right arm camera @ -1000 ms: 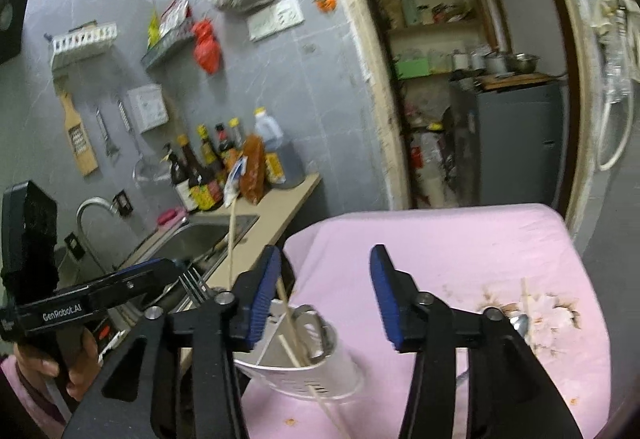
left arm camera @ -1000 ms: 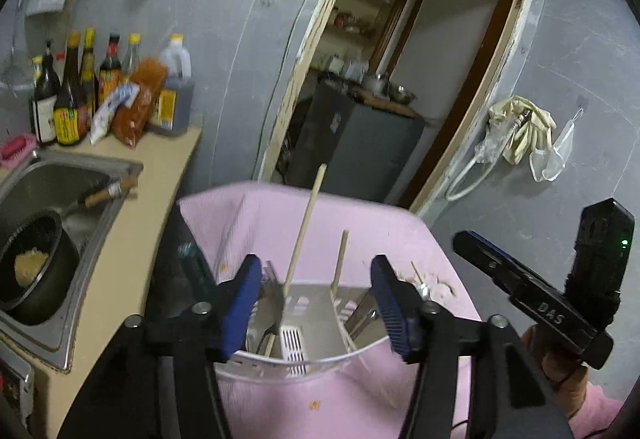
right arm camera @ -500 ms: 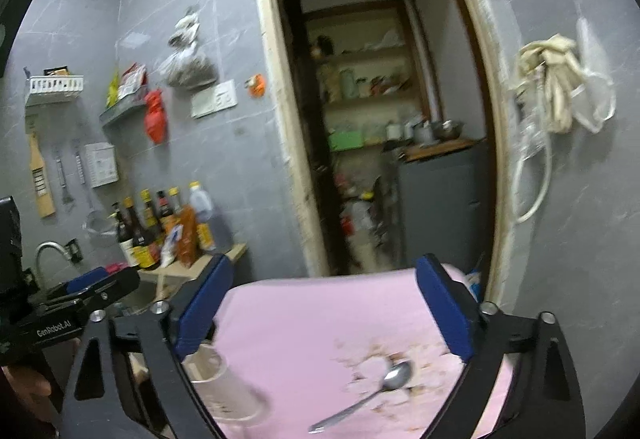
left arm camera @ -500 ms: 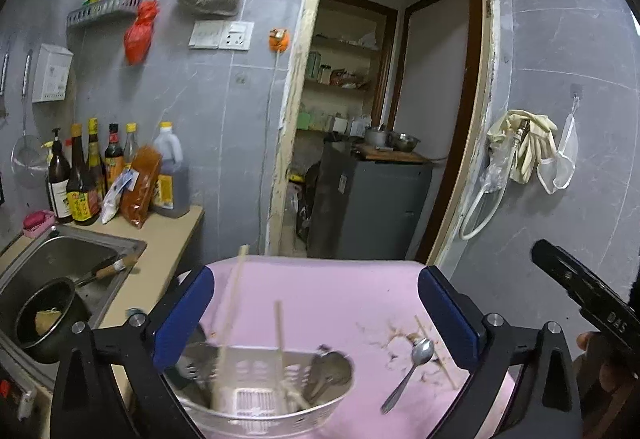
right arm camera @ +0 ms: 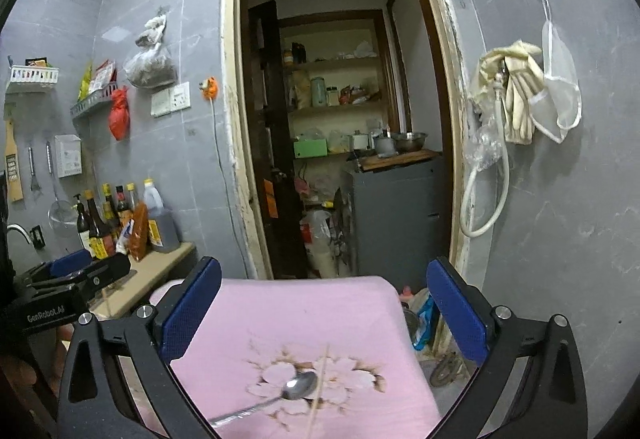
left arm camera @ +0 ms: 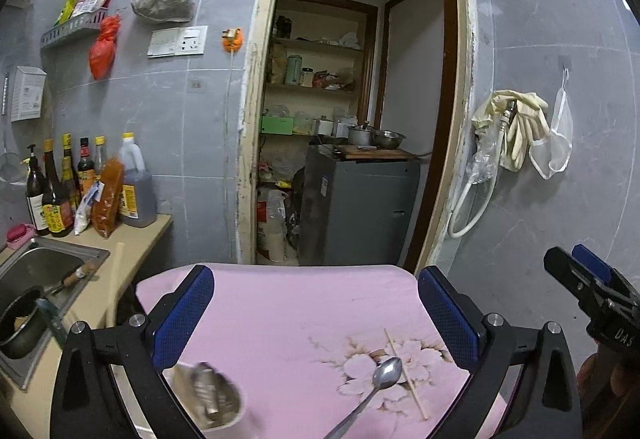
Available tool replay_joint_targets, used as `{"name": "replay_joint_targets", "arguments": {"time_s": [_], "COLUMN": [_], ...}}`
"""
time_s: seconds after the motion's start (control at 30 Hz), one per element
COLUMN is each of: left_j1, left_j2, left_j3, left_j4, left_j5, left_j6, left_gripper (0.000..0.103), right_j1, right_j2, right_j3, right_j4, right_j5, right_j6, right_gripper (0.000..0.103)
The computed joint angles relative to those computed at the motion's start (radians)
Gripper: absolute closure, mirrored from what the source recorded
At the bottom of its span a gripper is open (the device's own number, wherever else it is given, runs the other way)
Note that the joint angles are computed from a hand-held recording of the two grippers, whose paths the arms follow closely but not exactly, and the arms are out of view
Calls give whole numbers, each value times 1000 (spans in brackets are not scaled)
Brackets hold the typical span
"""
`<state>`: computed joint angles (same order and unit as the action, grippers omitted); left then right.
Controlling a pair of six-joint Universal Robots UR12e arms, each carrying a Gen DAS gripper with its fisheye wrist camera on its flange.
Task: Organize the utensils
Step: 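Move both tools back over the steel spoon and chopstick on the cloth, then grasp the steel spoon with the left tool while the right grasps the wooden chopstick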
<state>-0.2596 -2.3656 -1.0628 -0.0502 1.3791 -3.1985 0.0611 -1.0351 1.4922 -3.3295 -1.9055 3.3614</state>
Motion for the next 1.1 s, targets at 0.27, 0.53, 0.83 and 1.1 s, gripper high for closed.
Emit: {"name": "replay_joint_targets", "arguments": {"time_s": [0.27, 0.53, 0.83, 1.1], "left_j1": [-40, -57, -72, -82], "left_j2": [-63, -130, -192, -231], "left_j3": [83, 181, 286, 358], "left_j4": [-103, -323, -578, -764], "left_j5": [24, -2, 9, 30], "left_j6": [31, 79, 191, 290], "left_gripper": [0, 0, 17, 33], "right_j1": [-69, -134, -161, -158], "right_j2": [12, 50, 109, 146], "right_j3": [32, 10, -43, -81], "right_j4": [91, 250, 396, 504], "right_j5": [129, 323, 471, 541], "right_j6": [35, 64, 76, 46], "right_gripper": [2, 10, 41, 56]}}
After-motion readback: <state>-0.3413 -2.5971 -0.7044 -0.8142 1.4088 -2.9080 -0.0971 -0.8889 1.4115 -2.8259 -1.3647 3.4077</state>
